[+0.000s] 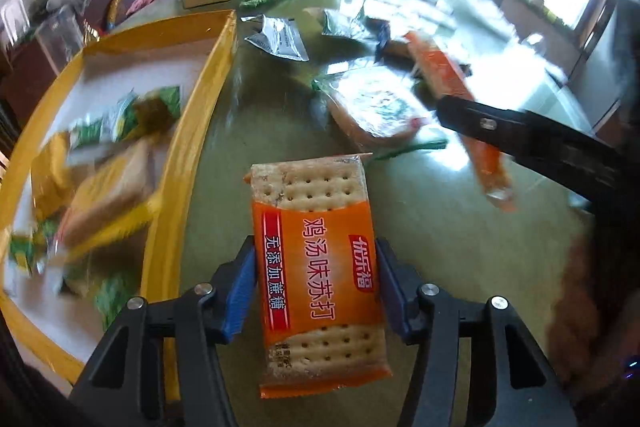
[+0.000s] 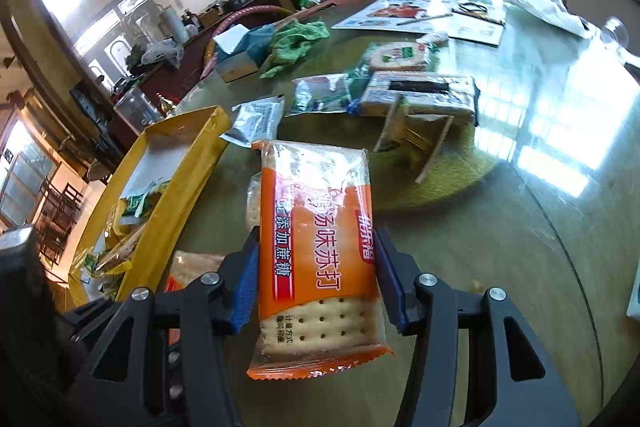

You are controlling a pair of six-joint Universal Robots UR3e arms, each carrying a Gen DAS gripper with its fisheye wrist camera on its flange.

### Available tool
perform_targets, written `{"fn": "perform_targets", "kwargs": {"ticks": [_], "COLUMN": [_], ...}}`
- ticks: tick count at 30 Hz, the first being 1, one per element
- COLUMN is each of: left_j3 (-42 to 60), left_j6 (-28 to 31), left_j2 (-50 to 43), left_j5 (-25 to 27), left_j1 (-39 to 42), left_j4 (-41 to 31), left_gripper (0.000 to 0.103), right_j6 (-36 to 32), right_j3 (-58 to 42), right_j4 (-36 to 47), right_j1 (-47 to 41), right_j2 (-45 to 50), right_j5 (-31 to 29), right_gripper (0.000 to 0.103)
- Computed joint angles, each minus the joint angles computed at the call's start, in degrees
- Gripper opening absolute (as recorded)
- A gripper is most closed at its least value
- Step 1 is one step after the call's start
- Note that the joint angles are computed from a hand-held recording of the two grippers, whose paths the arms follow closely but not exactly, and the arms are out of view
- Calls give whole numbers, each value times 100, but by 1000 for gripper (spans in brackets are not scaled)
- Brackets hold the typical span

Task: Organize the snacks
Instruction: 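Grasp an orange cracker pack with the right gripper while the left gripper grasps another, then carry both orange cracker packs over the tray and open both grippers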

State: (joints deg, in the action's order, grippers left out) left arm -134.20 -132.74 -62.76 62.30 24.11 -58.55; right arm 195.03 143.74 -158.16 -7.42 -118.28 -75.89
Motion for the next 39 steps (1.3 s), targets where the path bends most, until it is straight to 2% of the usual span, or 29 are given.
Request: {"fn": "perform_targets", "kwargs": {"ticks": [1, 4, 7, 9, 10, 13, 19, 22, 25, 28, 31, 39], "left_j3": [52, 457, 1477, 2052, 2233, 2644, 2805, 3203, 3594, 4162, 4780, 5959], "left_j6": [539, 1964, 3900, 4519, 4593, 4145, 2051, 1216, 783, 314, 128, -363], "left_j2": [468, 1310, 1509, 1257, 1101, 413, -1191, -2146, -2829, -3610, -4205, -5394], "left_j5": [-339, -895, -1203, -1262, -1313, -1605, -1866, -1754, -1662, -1437, -1224, -627], "left_j1": [537, 1746, 3248, 3861, 3995, 4105, 3375, 2956, 2659, 2248, 1976, 1364], "left_j4": [-952, -3250, -5921, -6746, -6854, -6274, -3221, -2172, -1623, -1112, -1095, -1096], "left_gripper": [56, 56, 56, 56, 56, 56, 56, 56, 56, 56, 56, 56], "right_j6": [-4, -30, 59, 184, 229, 559, 843, 846, 889, 887, 924, 972], "right_j3": [-9, -14, -110, -266, -392, -1206, -3427, -4469, -5874, -7274, -8637, -10442], "right_j4": [-124, -367, -522, -355, -290, -50, 671, 1066, 1597, 2255, 2875, 3846], "right_j1": [111, 263, 509, 585, 684, 1382, 2575, 2798, 2862, 2998, 3066, 2995], "right_j2": [51, 152, 305, 260, 239, 721, 2618, 3456, 4529, 5510, 6464, 7643], "right_j5": [-51, -29, 32, 255, 366, 7, -755, -885, -798, -1038, -1276, -1303], "right_gripper": [54, 54, 54, 54, 54, 54, 54, 54, 54, 54, 54, 54]}}
